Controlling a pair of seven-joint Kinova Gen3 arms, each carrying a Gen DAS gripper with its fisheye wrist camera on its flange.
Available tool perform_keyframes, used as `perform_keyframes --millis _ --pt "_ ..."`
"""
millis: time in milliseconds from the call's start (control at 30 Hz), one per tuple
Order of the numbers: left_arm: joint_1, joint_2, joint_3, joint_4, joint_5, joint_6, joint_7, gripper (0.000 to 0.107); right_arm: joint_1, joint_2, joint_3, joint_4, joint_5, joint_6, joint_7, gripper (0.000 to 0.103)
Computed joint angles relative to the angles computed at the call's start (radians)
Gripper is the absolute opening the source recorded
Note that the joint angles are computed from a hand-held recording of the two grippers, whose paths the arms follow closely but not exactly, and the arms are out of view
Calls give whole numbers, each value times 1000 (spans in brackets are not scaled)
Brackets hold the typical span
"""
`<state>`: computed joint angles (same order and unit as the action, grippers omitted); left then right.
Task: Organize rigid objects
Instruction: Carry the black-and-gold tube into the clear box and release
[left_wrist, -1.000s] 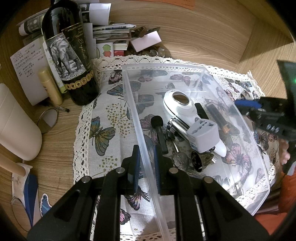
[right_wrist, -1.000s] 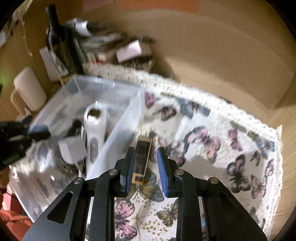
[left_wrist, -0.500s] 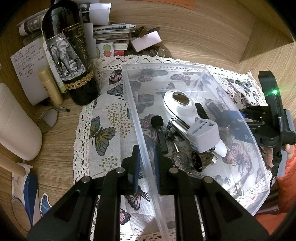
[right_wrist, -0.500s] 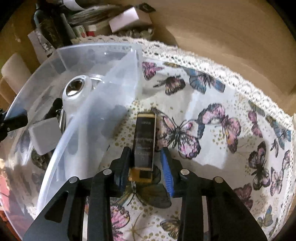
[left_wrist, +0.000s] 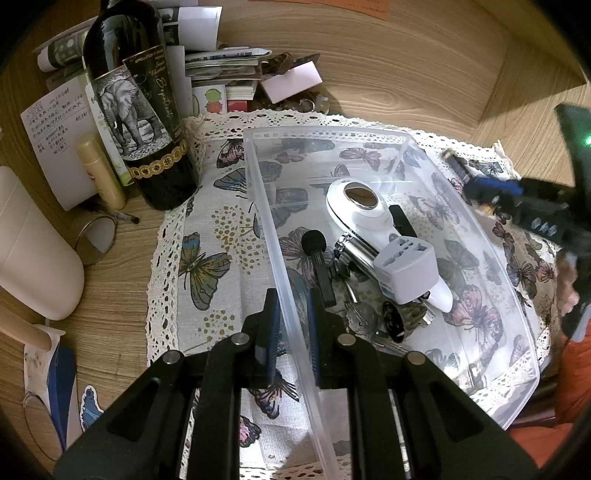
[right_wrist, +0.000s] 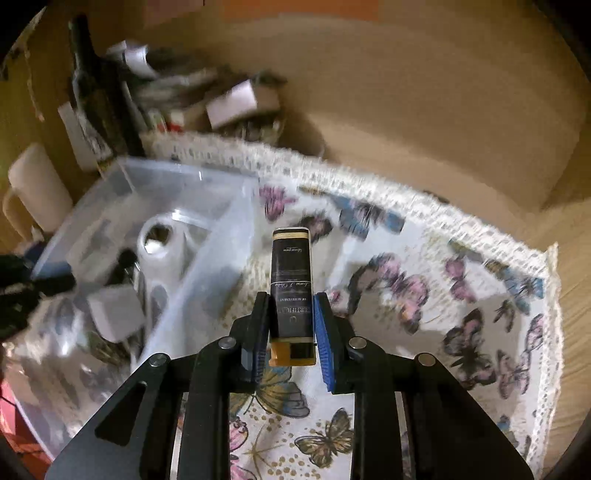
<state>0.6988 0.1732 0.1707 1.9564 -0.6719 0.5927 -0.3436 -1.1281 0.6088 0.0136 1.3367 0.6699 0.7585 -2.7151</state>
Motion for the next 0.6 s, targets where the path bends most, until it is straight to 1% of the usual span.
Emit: perform_keyframes --millis 67,167,300,467,600 --pt "0 0 0 0 0 1 0 13 -28 -26 22 29 41 -16 -41 22" --pt "-2 0 0 1 2 -1 -2 13 -64 -49 33 30 108 -12 -86 22" --pt "0 0 0 0 -1 1 0 13 -79 -62 18 21 175 -10 -103 22" --pt "0 0 0 1 -1 0 0 13 -82 -57 -9 -2 216 -20 -70 22" --pt "-1 0 1 1 0 -1 -1 13 -70 -30 -34 -51 183 -28 10 22"
